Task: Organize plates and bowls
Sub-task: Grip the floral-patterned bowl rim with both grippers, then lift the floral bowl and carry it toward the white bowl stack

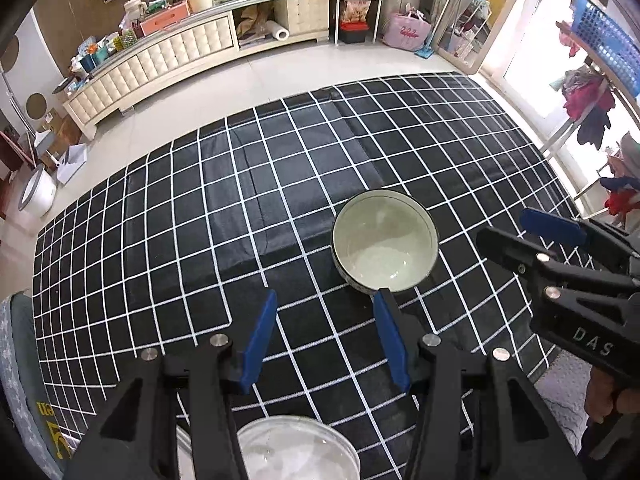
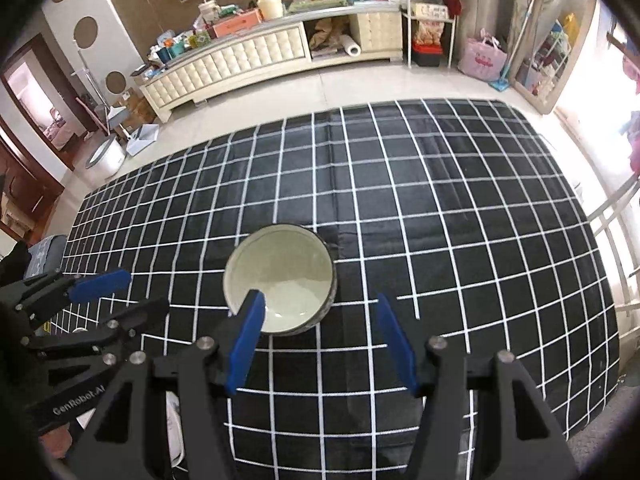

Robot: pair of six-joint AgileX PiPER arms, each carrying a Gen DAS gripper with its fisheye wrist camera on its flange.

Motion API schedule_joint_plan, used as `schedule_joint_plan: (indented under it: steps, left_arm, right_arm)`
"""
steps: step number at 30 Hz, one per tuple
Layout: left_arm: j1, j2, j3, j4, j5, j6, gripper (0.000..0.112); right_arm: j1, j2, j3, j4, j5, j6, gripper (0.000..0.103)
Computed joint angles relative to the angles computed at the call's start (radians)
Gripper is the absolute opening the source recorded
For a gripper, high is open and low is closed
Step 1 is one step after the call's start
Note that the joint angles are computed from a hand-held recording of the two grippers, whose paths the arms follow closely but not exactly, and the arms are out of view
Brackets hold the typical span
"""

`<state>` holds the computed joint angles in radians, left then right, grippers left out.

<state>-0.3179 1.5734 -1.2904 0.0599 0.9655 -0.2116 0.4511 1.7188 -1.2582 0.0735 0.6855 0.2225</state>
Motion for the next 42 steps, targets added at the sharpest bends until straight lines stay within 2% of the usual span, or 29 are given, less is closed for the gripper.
schedule_joint_plan:
  steps: [15, 25, 30, 35, 42]
  left_arm:
    - [-0.017, 0.216, -0.117, -0.033, -0.027, 0.037, 0.048]
    - [-0.002, 0.316, -0.156, -0.010, -0.057, 0.044, 0.046]
    - [0.034, 0.345, -0.176, -0.065, -0.053, 0.093, 0.032]
    - [0.042, 0.374, -0.181, -0.076, -0.054, 0.118, 0.028]
    - [0.055, 0.422, -0.208, -0.121, -0.057, 0.161, 0.017]
  right_arm:
    - [-0.076, 0.141, -0.037, 0.125, -0.027, -0.114, 0.063]
    - [-0.057, 0.222, -0.089, 0.166, -0.023, -0.176, 0.062]
    - [-0.056, 0.242, -0.088, 0.165, -0.034, -0.171, 0.044]
    - [-0.066, 0.229, -0.062, 0.212, -0.045, -0.233, 0.035]
    - [-0.036, 0.253, -0.100, 0.206, -0.022, -0.198, 0.026]
